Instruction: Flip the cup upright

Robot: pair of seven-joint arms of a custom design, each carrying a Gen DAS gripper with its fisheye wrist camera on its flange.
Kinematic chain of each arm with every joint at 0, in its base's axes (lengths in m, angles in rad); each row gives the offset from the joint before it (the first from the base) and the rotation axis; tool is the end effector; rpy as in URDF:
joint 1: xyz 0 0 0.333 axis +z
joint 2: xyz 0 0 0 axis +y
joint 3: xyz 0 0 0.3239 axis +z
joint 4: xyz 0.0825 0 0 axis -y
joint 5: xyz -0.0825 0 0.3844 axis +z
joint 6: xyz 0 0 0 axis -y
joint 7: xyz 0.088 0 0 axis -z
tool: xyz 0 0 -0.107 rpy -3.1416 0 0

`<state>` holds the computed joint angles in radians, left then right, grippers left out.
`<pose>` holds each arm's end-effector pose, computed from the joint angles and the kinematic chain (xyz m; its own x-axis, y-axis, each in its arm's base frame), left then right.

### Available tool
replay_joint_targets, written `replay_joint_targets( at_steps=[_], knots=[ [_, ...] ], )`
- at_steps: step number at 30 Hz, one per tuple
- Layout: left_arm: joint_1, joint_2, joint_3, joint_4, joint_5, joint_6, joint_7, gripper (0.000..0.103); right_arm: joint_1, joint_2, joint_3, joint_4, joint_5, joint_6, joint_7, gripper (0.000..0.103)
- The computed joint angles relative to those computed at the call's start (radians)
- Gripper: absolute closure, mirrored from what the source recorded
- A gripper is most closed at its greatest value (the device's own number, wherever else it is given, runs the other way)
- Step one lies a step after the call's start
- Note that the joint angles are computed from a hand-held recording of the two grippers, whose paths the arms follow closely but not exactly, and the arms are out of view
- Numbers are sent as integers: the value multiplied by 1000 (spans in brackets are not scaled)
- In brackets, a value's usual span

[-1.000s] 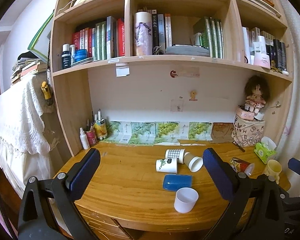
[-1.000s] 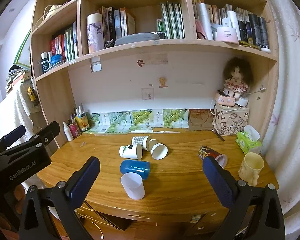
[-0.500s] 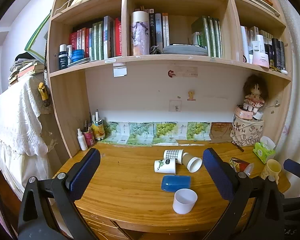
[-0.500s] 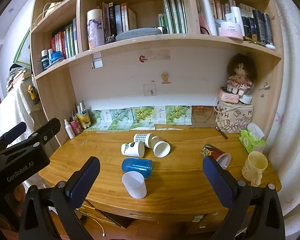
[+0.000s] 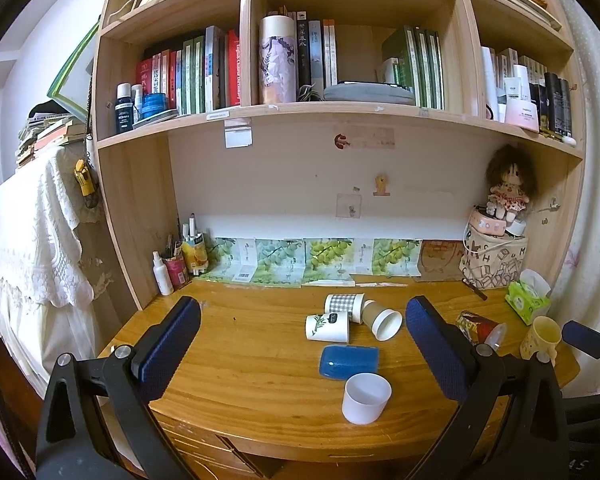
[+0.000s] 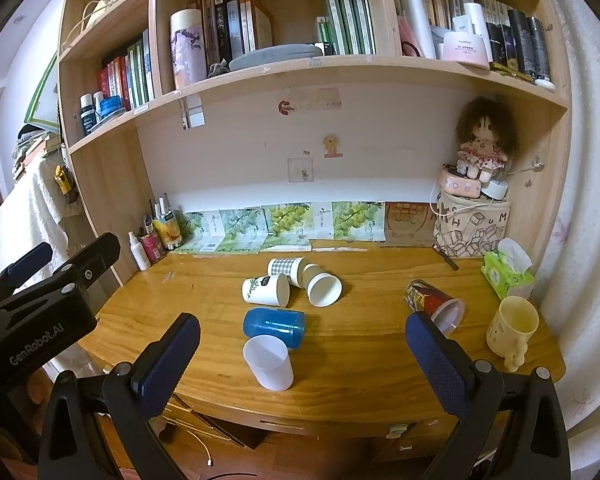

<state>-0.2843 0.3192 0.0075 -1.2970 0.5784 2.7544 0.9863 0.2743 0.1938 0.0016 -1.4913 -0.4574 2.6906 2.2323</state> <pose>0.6683 -0.2144 0.7079 -0.0685 -0.9969 -0.0398 -0.3543 0.0616 -0.9331 0.6425 0.1967 0.6867 -0.0128 -0.9931 -0.1164 -0.4932 0.1075 -0.8632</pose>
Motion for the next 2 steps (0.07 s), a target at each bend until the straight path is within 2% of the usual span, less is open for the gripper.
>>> replay_joint_targets(
  at_steps=[2],
  knots=[
    [1,-1,-2,-2,-4,1,4,0,-4,3,3,3,15,-3,-13,0]
  ],
)
